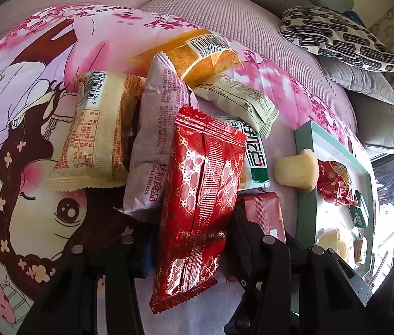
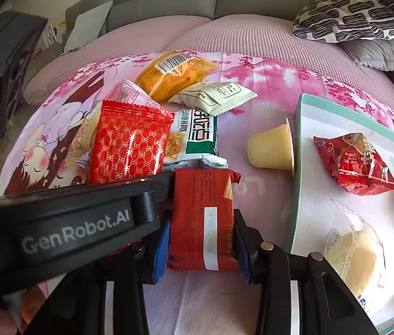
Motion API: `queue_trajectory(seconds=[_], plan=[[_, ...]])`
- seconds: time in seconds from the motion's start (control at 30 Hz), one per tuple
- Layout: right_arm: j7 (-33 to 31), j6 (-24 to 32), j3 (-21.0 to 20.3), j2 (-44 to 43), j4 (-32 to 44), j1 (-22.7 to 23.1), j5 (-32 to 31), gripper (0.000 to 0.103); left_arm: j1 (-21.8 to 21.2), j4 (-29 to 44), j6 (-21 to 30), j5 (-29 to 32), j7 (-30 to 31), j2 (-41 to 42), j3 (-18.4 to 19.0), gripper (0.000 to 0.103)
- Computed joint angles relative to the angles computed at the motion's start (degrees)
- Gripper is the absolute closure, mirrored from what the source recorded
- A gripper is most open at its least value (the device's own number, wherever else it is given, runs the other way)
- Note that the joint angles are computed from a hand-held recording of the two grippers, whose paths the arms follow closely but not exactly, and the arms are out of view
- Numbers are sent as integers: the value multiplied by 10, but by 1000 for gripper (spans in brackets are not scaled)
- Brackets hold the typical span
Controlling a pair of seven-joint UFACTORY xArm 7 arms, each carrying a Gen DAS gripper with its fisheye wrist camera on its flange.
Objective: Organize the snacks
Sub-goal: 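Grasp the red patterned bag with the left tool while the right tool lifts the wafer pack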
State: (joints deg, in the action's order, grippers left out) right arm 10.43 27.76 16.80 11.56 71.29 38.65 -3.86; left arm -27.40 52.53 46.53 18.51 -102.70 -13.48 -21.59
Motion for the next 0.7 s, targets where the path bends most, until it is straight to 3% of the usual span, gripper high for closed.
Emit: queue_trajectory(seconds=[0.47, 0.7], plan=[[-43, -10, 10, -32, -14, -15, 56, 61, 18, -19, -20, 35, -50, -47, -27, 89], [-50, -28, 10, -63, -28, -24, 81, 61, 27, -1, 2, 61, -61, -56, -45, 93]])
